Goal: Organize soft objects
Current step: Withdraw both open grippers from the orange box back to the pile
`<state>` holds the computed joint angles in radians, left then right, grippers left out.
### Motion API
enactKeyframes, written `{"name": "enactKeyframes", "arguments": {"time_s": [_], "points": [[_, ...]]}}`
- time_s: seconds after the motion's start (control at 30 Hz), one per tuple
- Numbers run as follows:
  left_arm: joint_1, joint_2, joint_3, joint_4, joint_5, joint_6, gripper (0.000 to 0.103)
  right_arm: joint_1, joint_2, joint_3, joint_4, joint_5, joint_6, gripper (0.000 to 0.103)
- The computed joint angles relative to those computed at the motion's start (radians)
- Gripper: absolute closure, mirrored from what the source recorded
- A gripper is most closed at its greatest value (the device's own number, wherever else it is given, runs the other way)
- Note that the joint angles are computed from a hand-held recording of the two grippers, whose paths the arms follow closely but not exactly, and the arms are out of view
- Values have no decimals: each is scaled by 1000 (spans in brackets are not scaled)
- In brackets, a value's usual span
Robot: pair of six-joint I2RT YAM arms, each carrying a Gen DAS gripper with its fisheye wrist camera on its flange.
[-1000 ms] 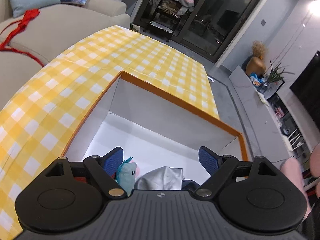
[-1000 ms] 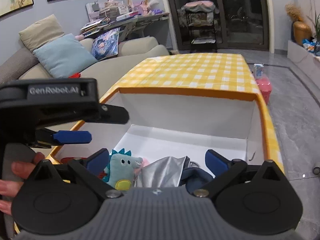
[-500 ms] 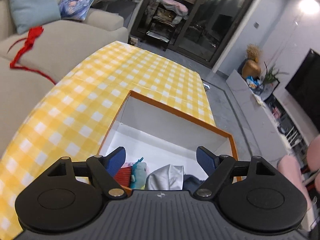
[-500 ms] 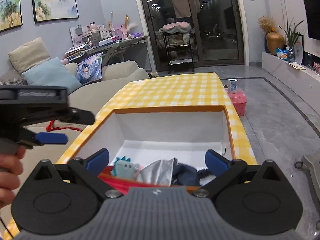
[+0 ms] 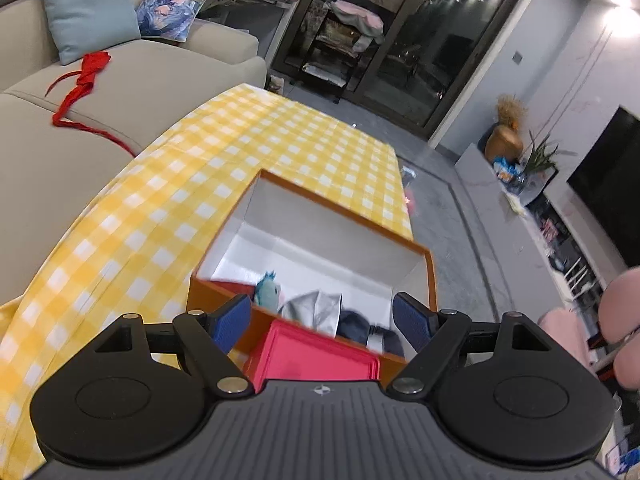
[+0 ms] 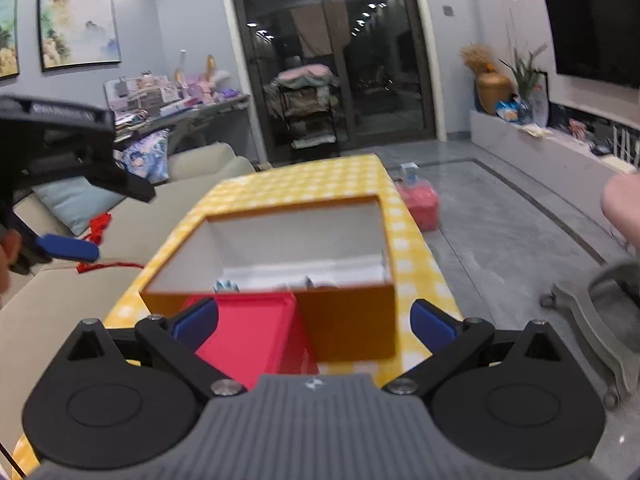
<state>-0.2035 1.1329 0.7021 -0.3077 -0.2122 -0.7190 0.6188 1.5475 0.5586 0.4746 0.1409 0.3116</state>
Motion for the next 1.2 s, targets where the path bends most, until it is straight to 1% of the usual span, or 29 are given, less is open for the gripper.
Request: {"name": "enactKeyframes", "arguments": {"time_s": [0.07, 0.13, 0.17, 0.23, 0.27, 0.3, 0.33, 0.37, 0.4, 0.43, 0.47, 0.5, 0.57, 0.6, 0.67, 0.73, 0.77, 0.83, 0.9, 0.93, 1.0, 1.1, 1.17, 1.2], "points": [[-48, -3, 4, -41, -30, -45, 9, -13, -25, -35, -22, -12, 14, 3], [-85, -3, 7, -75, -35, -96, 9, -5, -53, -53, -53, -1, 32, 3], [-98, -11, -2, -73, -26, -108, 9, -6, -65, -59, -69, -3, 39, 3], [-93, -27, -12, -60, 23, -80, 8, -18, -103, -71, -113, -34, 44, 3], [-85, -23, 7, -80, 48, -39, 8, -18, -116, -70, -136, -51, 39, 3], [-90, -27, 19, -104, 47, -3, 8, -27, -130, -68, -162, -85, 19, 3], [-103, -48, 19, -129, 20, 33, 5, -29, -154, -76, -189, -117, -5, 3], [-129, -87, -7, -135, -22, 55, 4, -26, -165, -79, -208, -130, -21, 3], [-160, -138, -51, -130, -59, 67, 4, -16, -168, -80, -217, -125, -20, 3], [-167, -184, -94, -119, -67, 89, 4, -12, -168, -82, -235, -121, -5, 3], [-160, -221, -134, -109, -46, 106, 4, -5, -168, -91, -241, -114, 23, 3], [-135, -250, -168, -98, 6, 124, 4, -5, -172, -99, -253, -116, 60, 3], [-100, -299, -212, -101, 105, 180, 4, -18, -158, -108, -251, -153, 85, 3], [-97, -336, -238, -97, 135, 229, 4, -15, -145, -101, -260, -178, 78, 3], [-110, -394, -290, -88, 147, 320, 3, 19, -108, -70, -287, -182, 71, 3], [-96, -364, -303, -98, 169, 386, 3, 75, -53, -31, -318, -139, 71, 3], [-90, -339, -312, -91, 175, 401, 3, 100, -26, -11, -339, -114, 69, 3], [-47, -305, -358, -26, 221, 425, 3, 135, 30, 25, -369, -76, 58, 3], [53, -297, -424, 42, 344, 439, 3, 159, 64, 41, -381, -44, 39, 3], [96, -263, -444, 80, 397, 442, 3, 165, 84, 43, -378, -33, 22, 4], [170, -205, -477, 145, 468, 453, 3, 172, 106, 40, -358, -25, 11, 7], [252, -129, -506, 206, 504, 471, 3, 162, 141, 41, -311, -74, -31, 11], [312, -90, -511, 223, 512, 498, 3, 161, 173, 55, -301, -84, -43, 27], [331, -98, -515, 220, 496, 504, 3, 158, 186, 62, -301, -88, -37, 30]]}}
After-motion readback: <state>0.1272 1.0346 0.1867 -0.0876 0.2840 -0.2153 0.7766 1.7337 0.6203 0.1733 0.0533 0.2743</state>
